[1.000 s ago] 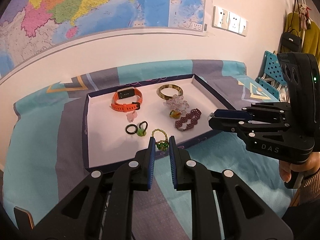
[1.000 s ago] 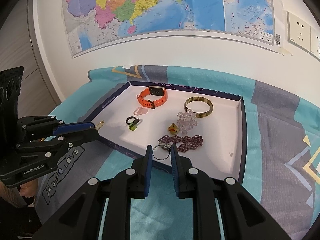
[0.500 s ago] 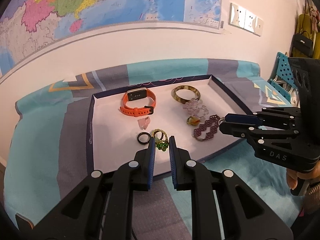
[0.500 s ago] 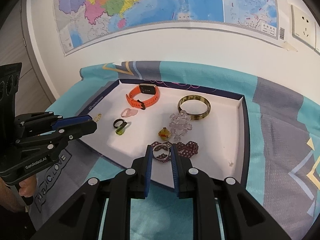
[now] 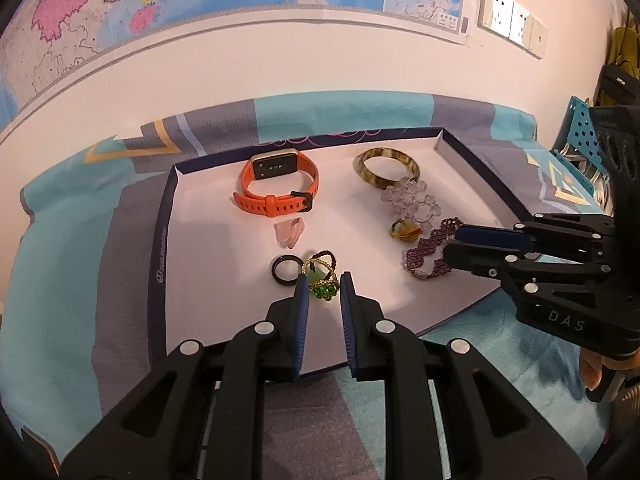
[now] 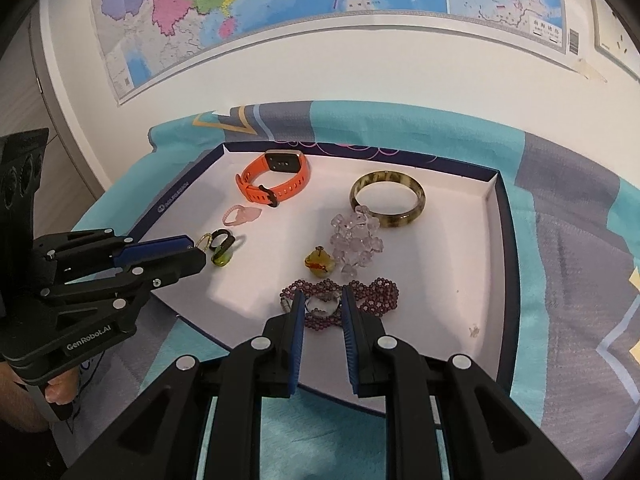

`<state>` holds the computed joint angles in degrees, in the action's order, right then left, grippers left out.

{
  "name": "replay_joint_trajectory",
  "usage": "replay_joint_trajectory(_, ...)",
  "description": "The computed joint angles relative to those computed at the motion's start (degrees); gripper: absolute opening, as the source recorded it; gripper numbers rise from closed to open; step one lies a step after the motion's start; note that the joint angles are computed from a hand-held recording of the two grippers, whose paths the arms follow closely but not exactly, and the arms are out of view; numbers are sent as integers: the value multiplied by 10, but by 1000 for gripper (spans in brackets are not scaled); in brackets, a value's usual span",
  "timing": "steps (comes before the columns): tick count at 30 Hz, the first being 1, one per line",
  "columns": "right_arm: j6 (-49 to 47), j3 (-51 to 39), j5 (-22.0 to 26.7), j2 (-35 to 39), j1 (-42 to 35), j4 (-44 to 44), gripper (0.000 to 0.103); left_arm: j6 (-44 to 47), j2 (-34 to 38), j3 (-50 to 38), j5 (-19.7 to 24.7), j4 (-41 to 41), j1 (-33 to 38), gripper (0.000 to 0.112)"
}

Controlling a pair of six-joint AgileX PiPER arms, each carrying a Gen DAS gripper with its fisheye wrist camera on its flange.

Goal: Organize jewelry
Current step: 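Open the left tool to drop the gold ring while the right tool releases the silver ring, then pull both open tools back from the box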

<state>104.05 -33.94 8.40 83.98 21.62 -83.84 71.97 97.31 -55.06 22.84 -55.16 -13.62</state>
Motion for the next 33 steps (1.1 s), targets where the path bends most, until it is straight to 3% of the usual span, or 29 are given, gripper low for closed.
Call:
replay_joint_trajectory(3, -8, -3, -6, 5, -6, 9, 17, -14, 7, -3, -3, 10, -1, 18)
replay_joint_trajectory(6, -11, -2, -7, 6, -6, 13, 19, -20, 8, -1, -8, 15, -3, 30)
replay_joint_trajectory(9, 22, 5, 2, -5, 0, -13, 29, -1, 1, 10, -14, -3, -1, 45)
replay_joint_trajectory(11, 38, 11, 18, -14, 8, -17, 51, 9, -6, 17, -16, -17, 4, 57)
replay_joint_trajectory(12, 52, 14, 27, -17, 13, -27, 56, 17, -10, 21, -13, -27, 8, 60)
replay_joint_trajectory(16, 119, 36, 68, -40, 36, -70, 82, 53, -33, 45, -16, -69, 22, 88)
replay_joint_trajectory(18, 140, 48, 87, -52, 47, -80, 85, 64, -49, 62, -23, -82, 27, 98)
replay_joint_trajectory(21, 123, 59, 131, -66, 80, -46, 96, 100, -74, 88, -22, -113, 38, 97)
replay_joint_trajectory(24, 123, 71, 188, -78, 128, -17, 96, 122, -102, 119, -39, -130, 39, 97)
replay_joint_trajectory(33, 151, 88, 285, -81, 252, 45, 96, 153, -166, 183, -56, -165, 68, 97)
